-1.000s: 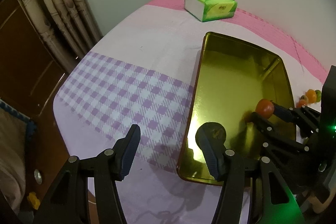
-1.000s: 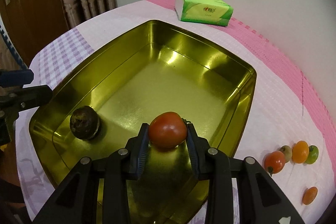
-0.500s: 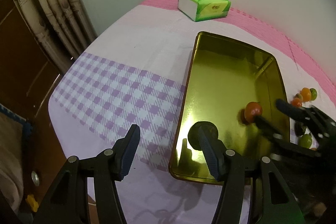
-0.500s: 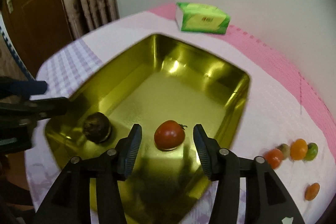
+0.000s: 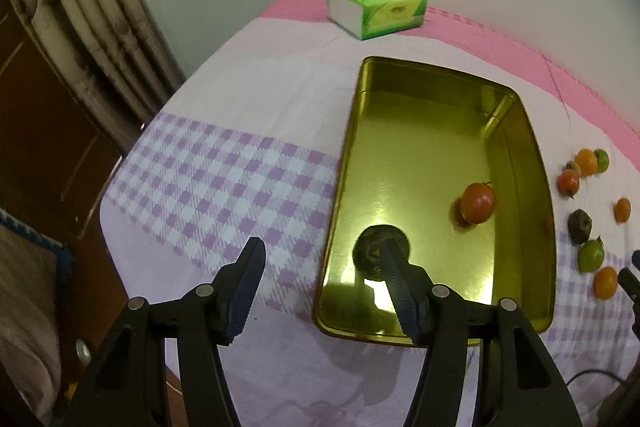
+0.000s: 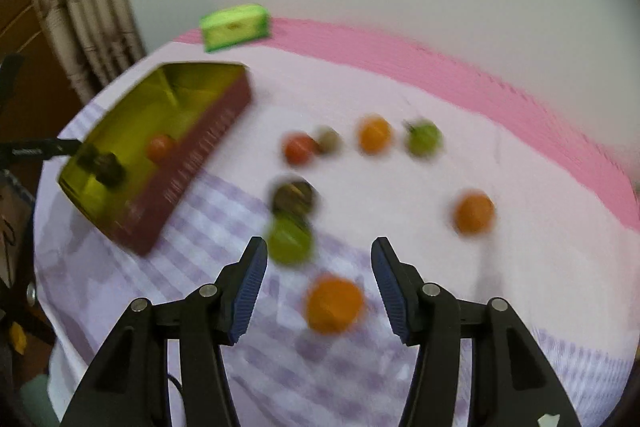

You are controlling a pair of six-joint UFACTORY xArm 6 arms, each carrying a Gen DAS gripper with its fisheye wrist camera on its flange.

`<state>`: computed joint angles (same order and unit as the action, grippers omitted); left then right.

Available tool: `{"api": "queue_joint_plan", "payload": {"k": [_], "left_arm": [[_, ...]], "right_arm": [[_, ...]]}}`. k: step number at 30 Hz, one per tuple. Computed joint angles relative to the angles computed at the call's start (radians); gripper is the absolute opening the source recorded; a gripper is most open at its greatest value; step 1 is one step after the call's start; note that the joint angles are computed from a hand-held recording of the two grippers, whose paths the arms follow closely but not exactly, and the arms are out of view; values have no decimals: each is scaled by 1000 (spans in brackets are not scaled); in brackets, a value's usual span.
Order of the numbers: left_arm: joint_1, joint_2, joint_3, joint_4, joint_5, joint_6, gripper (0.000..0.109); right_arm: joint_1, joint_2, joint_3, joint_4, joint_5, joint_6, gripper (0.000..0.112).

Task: Organize fruits
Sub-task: 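Move the right tool back and grasp a mandarin orange, then grasp the green tomato with the left tool and lift it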

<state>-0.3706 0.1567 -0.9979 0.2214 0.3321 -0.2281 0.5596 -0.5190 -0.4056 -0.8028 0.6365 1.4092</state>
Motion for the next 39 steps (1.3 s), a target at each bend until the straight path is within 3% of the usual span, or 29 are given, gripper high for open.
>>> {"api": "queue_joint_plan", "payload": {"k": [4,11,13,14,17,22,24,27,32,39], "left_arm": [[-26,-21,27,40,-25,-1,62],[-109,-55,67,44,-34,54,64],[-139,-54,62,7,-21,87,64],[-160,-49,55,-22,-14,107,64],[-212,-31,30,-76,1,144,64],[-304,11,-20,-226,11,245,64],[-331,25,-36,-259,20,263,64],[-365,59,-70,-281,30,273,64],[-409,118,-121,-347,53,310,64],[-446,205,-215,-381,94,301,64]], "right_arm": [[-19,-51,81,33,-47,23,52],[-50,40,87,-12,-159,80,52],[-58,57,87,-21,-175,84,46],[-66,61,89,-25,-192,80,38],[-86,57,103,-78,-227,110,37],[-95,23,107,-170,-105,193,37],[-94,10,105,-211,15,230,37],[-119,-17,124,-251,98,265,37],[-184,-67,182,-306,79,312,37],[-195,-88,198,-297,62,305,38]]}}
